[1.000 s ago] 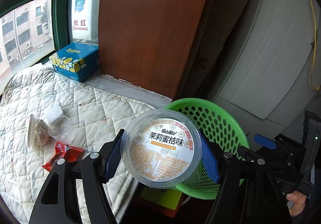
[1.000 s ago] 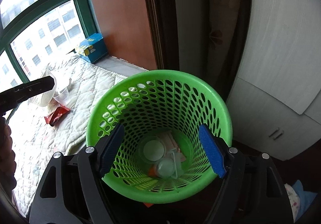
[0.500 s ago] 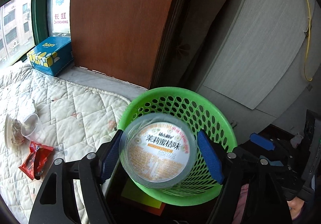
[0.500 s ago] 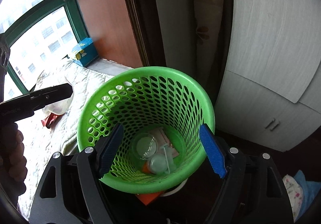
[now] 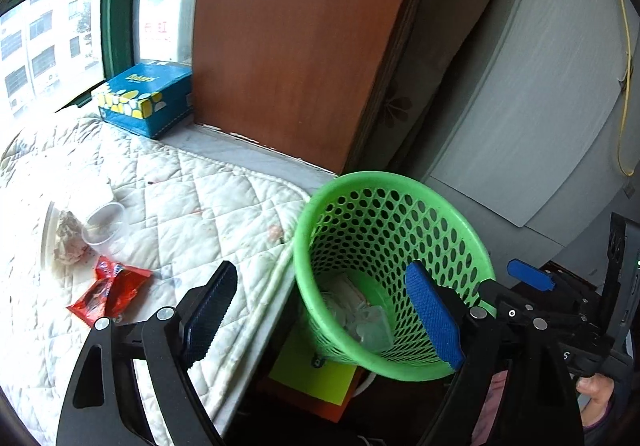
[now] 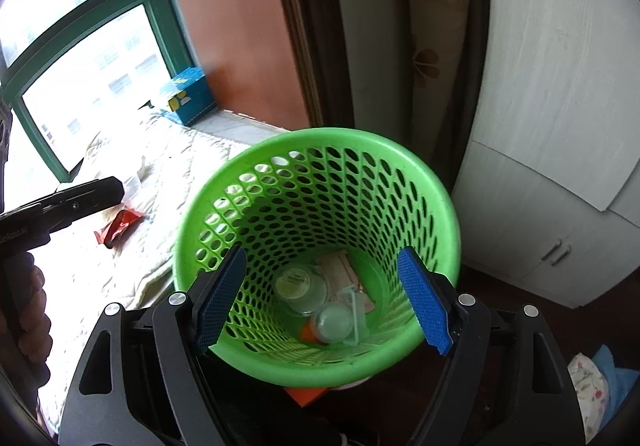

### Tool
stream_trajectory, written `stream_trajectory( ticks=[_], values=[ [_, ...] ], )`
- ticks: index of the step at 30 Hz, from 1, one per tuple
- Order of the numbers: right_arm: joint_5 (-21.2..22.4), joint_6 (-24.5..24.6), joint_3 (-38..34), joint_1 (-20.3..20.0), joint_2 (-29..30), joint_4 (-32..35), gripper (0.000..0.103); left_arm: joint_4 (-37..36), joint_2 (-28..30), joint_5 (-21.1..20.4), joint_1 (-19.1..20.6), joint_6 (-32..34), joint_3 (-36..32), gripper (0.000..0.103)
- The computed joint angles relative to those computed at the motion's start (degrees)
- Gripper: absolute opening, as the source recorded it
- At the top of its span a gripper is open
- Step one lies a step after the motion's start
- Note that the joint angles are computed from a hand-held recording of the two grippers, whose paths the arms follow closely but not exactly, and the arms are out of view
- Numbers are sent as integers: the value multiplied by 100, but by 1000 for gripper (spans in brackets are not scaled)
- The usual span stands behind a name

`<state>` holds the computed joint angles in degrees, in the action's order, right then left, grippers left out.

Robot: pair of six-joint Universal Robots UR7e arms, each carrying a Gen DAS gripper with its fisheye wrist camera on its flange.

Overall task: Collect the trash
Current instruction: 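Open the left tool to drop the yogurt cup into the basket, then move both tools back over the mattress, then grasp the clear plastic box with the left tool while the right tool grasps the red wrapper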

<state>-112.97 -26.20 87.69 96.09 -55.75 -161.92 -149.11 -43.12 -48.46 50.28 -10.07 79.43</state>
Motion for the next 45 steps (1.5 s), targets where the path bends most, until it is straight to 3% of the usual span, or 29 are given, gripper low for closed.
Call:
stream_trajectory(
  ticks=[16, 20, 23, 28, 32, 36, 45],
  values=[
    [361, -208, -447, 464, 608, 546, 79, -96, -1658, 1519, 262, -1382, 1787, 83],
    [435, -267, -554, 603, 793, 670, 79, 480, -2059, 2035, 413, -2159, 2007, 84],
    [478, -320, -649, 692, 921, 776, 79, 1289, -2351, 2240, 594, -3102, 2017, 85],
    [562, -380, -814, 804, 1145, 945, 79, 2596, -2701, 2349, 931, -4709, 1908, 85],
    [630, -429, -916, 856, 1279, 1089, 79, 3249, -2851, 2145, 1218, -5704, 1769, 85],
    [645, -421, -1059, 900, 1445, 1259, 79, 3054, -2857, 1775, 1481, -6040, 1727, 85],
    [657, -434, -1368, 963, 1783, 1588, 79, 3221, -2709, 1596, 1746, -6545, 1495, 86]
  ],
)
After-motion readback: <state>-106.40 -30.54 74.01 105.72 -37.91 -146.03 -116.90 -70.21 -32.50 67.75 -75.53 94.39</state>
